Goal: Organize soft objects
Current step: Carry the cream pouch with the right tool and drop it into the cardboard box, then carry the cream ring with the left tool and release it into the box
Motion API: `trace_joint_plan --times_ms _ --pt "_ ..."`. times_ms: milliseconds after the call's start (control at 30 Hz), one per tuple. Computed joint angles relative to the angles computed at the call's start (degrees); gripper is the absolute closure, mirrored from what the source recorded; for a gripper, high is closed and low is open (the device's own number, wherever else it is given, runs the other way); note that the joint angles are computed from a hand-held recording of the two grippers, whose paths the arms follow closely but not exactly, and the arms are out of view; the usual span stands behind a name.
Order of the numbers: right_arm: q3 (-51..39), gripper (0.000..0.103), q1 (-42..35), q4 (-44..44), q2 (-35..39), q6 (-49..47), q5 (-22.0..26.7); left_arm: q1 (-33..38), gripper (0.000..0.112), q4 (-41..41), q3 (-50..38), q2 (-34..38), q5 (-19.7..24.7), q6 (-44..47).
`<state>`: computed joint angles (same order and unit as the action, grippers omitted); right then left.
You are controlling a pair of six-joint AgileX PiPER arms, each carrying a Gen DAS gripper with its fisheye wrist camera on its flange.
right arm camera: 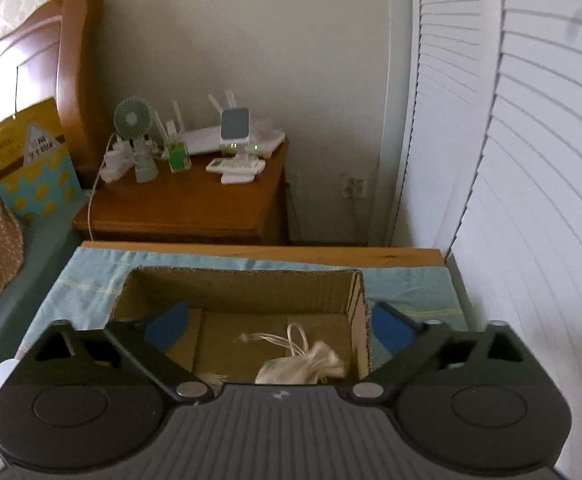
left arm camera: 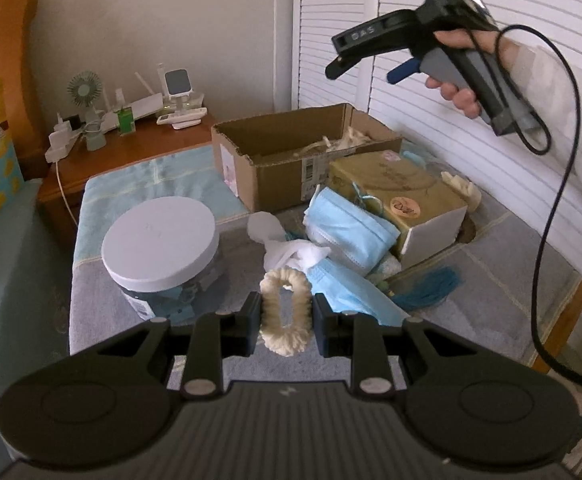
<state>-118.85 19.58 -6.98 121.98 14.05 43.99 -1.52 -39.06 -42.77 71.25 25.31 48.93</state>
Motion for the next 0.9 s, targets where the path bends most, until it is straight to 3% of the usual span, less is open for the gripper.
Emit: trace_joint_plan --times_ms 233,533,700,900 --pt "16.0 0.0 0.2 -3.2 -9.4 2.3 -6.9 -1.0 0.087 0.4 -2.9 1.4 1.3 -0.7" --pt "43.7 0.0 3.7 -17.5 -24.1 20.0 -17.4 -4.3 0.087 4.6 -11.1 5.8 2.4 -3.9" --pt "52.3 0.0 6.9 -30.0 -29.2 32.6 -17.2 -7.4 0.087 8.0 -19.1 11.4 1.6 -6.5" --pt "58.3 0.0 7.3 -31.4 -33.6 34.8 -18.1 -9.6 0.087 13.4 -33.3 22.1 3.4 -13.0"
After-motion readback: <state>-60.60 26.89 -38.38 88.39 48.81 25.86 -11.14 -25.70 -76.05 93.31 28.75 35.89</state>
